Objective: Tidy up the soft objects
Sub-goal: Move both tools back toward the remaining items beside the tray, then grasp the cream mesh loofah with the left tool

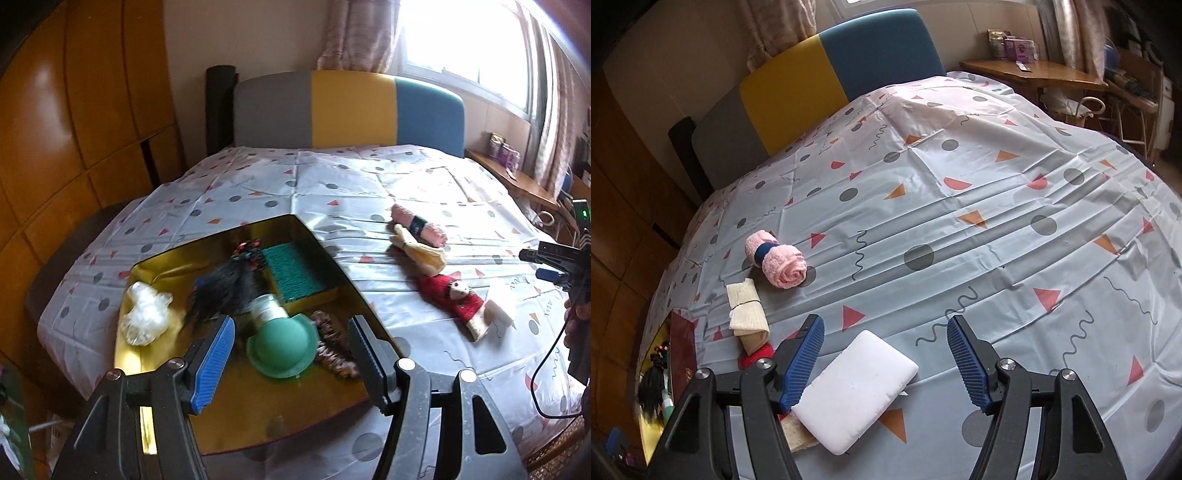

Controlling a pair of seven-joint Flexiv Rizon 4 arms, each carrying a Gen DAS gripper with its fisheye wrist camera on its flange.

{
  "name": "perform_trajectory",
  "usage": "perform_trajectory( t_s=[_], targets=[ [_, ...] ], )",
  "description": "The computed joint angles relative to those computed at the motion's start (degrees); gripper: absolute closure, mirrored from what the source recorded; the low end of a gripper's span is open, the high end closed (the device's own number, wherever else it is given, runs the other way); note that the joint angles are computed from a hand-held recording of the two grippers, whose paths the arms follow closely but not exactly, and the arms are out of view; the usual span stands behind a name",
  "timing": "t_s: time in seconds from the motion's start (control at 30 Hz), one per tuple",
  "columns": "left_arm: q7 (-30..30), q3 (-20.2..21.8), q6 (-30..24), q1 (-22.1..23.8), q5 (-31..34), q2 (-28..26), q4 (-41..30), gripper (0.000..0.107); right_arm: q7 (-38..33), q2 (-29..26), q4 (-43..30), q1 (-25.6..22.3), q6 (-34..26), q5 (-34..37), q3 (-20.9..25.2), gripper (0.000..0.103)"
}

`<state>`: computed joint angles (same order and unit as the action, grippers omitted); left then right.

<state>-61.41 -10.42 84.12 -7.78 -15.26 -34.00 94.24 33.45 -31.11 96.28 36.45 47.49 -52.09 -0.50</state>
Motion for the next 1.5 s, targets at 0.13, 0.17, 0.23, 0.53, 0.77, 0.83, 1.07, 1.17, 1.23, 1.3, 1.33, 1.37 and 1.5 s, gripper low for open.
perform_trajectory(
  t_s=[0.13, 0.17, 0.23, 0.53, 0.77, 0.83, 1.07, 1.17, 1.23, 1.3, 1.33, 1.37, 1.5],
  targets=[
    [0.4, 0.0, -0.8, -0.9, 0.5, -0.4, -1.2, 0.042, 1.4, 0.5, 0.7, 0.0, 0.5, -0.5, -0.1, 0.031],
    [0.5, 0.1, -0.9, -1.2, 0.7, -0.6, -1.5, 0.042, 1.7, 0.6, 0.9, -0.1, 0.6, -0.5, -0.1, 0.031],
    [0.8, 0.0, -1.3, -1.4, 0.9, -0.7, -1.7, 0.042, 2.3, 0.7, 1.1, -0.1, 0.7, -0.7, -0.1, 0.03],
    [0.7, 1.3, -4.1, -3.7, 1.9, -2.0, -4.6, 0.042, 3.3, 0.9, 1.5, -0.4, 0.9, -1.0, 0.1, 0.029],
    [2.3, -0.3, -7.1, -4.3, 1.6, -3.5, -7.8, 0.042, 3.6, 0.9, 1.4, -0.4, 1.0, -1.3, 0.1, 0.029],
    [2.6, -1.1, -9.3, -4.5, 0.7, -4.0, -9.2, 0.042, 3.7, 1.0, 1.6, -0.5, 1.1, -1.2, 0.2, 0.029],
    [1.8, -0.8, -19.2, -7.7, -1.0, -8.1, -16.7, 0.042, 6.1, 1.5, 2.6, -0.8, 2.9, -2.4, -0.2, 0.027],
    [-1.2, 1.0, -23.4, -9.8, -0.4, -11.1, -22.2, 0.042, 7.5, 1.6, 3.2, -1.2, 4.6, -2.9, -0.2, 0.027],
    [-3.4, 2.0, -26.3, -10.9, 0.1, -13.5, -26.4, 0.042, 8.3, 1.7, 3.5, -1.4, 5.7, -3.4, -0.4, 0.027],
    [-5.2, 2.4, -28.4, -11.7, 0.5, -16.2, -30.8, 0.042, 8.7, 1.7, 3.6, -1.4, 6.1, -3.8, -0.5, 0.027],
    [-6.1, 2.4, -30.1, -12.0, 0.4, -17.8, -33.7, 0.042, 8.8, 1.7, 3.6, -1.4, 6.4, -3.9, -0.6, 0.027],
    [-7.7, 2.9, -32.7, -12.6, 0.4, -20.2, -37.7, 0.042, 8.8, 1.7, 3.7, -1.5, 6.7, -4.0, -0.6, 0.026],
    [-14.2, 4.3, -41.3, -13.8, 0.5, -28.9, -53.0, 0.042, 8.4, 1.3, 3.4, -1.7, 7.5, -3.7, -0.5, 0.026]
  ],
)
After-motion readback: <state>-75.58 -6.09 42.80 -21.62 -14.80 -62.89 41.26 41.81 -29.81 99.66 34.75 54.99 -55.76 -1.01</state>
